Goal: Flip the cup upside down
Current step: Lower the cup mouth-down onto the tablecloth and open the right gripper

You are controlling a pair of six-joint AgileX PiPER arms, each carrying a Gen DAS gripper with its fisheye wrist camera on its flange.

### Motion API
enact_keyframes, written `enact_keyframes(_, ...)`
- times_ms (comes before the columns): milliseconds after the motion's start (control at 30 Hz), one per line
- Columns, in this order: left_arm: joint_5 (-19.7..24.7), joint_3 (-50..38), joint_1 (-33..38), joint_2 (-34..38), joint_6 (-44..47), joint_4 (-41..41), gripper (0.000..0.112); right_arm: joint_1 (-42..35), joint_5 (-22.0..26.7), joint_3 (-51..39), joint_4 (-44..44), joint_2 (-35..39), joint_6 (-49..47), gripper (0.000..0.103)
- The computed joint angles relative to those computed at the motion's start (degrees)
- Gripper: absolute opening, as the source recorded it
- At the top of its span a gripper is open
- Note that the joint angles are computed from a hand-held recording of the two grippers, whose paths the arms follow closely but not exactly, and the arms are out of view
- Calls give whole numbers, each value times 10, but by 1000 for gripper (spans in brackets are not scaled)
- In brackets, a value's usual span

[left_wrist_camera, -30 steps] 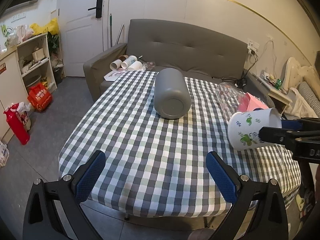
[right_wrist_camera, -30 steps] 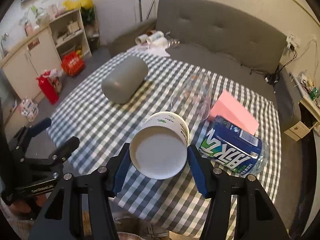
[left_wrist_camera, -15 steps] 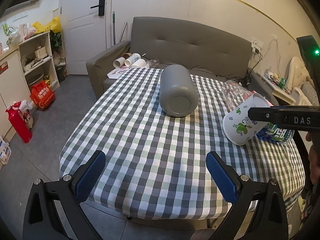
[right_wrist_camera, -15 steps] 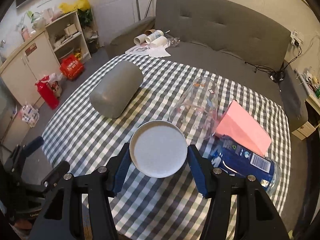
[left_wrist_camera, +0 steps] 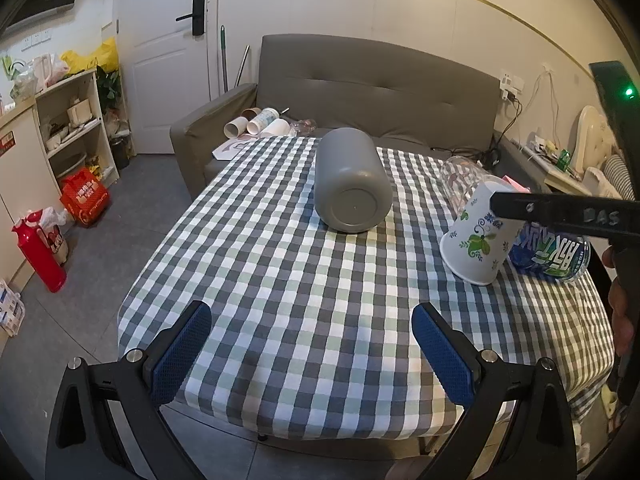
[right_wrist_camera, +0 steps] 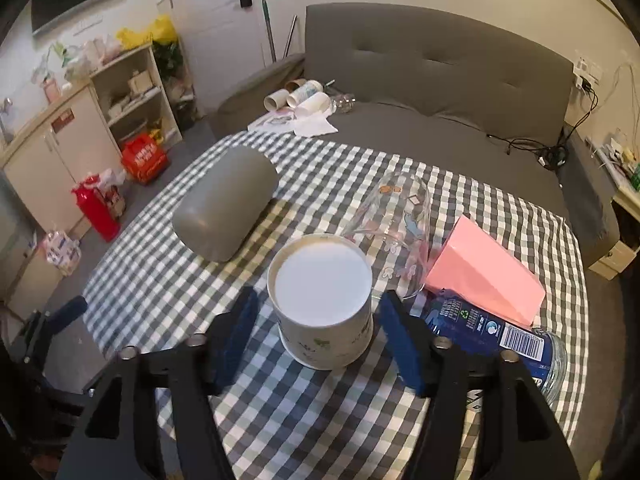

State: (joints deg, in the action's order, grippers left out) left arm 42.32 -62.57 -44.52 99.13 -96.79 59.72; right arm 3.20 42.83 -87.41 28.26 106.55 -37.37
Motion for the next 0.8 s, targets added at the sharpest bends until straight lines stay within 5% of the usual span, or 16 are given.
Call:
enact_keyframes(267, 33, -34, -28, 2, 10, 3, 103, -48, -21, 63, 73, -96, -85, 79)
enact_keyframes(800, 133, -174, -107, 26, 56, 50, 103, -236, 64, 148, 245, -193, -263, 80)
